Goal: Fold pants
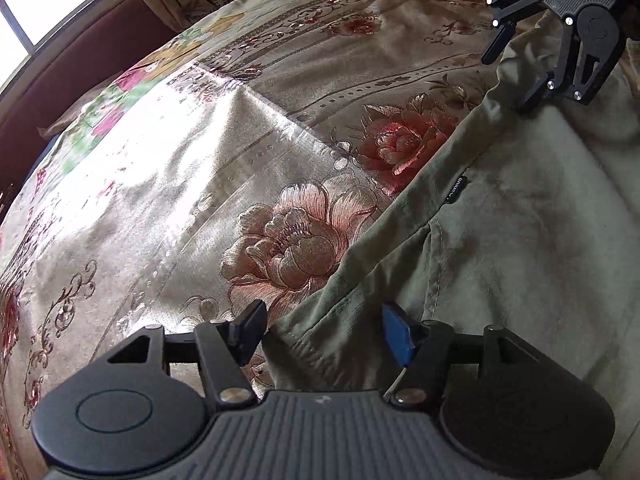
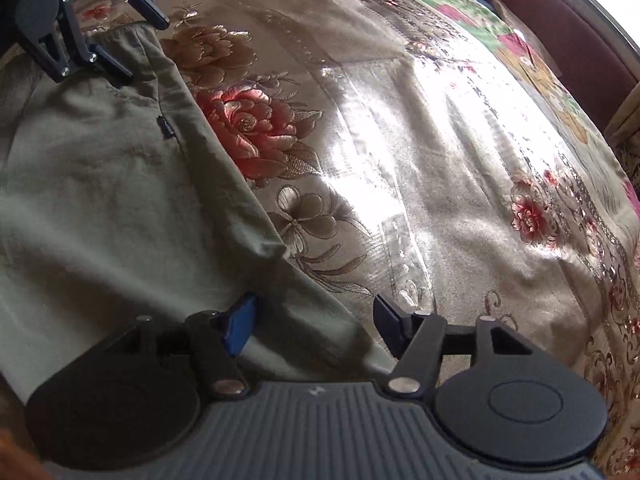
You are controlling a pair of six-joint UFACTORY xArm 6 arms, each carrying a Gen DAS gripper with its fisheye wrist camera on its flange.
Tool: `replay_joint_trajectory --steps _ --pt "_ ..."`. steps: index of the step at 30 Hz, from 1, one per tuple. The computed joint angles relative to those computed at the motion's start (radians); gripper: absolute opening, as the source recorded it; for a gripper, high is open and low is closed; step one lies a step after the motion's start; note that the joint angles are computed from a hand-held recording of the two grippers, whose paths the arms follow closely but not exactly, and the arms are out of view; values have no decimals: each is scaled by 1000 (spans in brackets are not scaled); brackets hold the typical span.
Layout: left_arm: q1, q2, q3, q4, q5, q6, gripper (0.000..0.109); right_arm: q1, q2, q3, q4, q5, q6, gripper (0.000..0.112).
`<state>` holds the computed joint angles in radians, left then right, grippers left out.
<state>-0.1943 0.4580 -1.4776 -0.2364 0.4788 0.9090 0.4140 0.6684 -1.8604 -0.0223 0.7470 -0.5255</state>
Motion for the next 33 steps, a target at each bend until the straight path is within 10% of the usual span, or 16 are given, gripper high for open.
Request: replay_joint_trajectory --steps 5,10,13,26,33 --pt "-2 0 4 72 -17 -79 77 -7 -8 8 32 11 21 50" --pt "-12 -18 65 124 -101 -100 48 20 -73 117 -75 -34 119 5" --pt "-12 -22 73 290 -133 -230 31 30 -114 174 -138 -102 194 3" --pt "97 -547 596 1103 -441 -1012 29 132 -614 674 -391 -360 468 2" --pt "91 -1029 1010 860 -399 -835 29 276 -886 933 -405 -319 574 2"
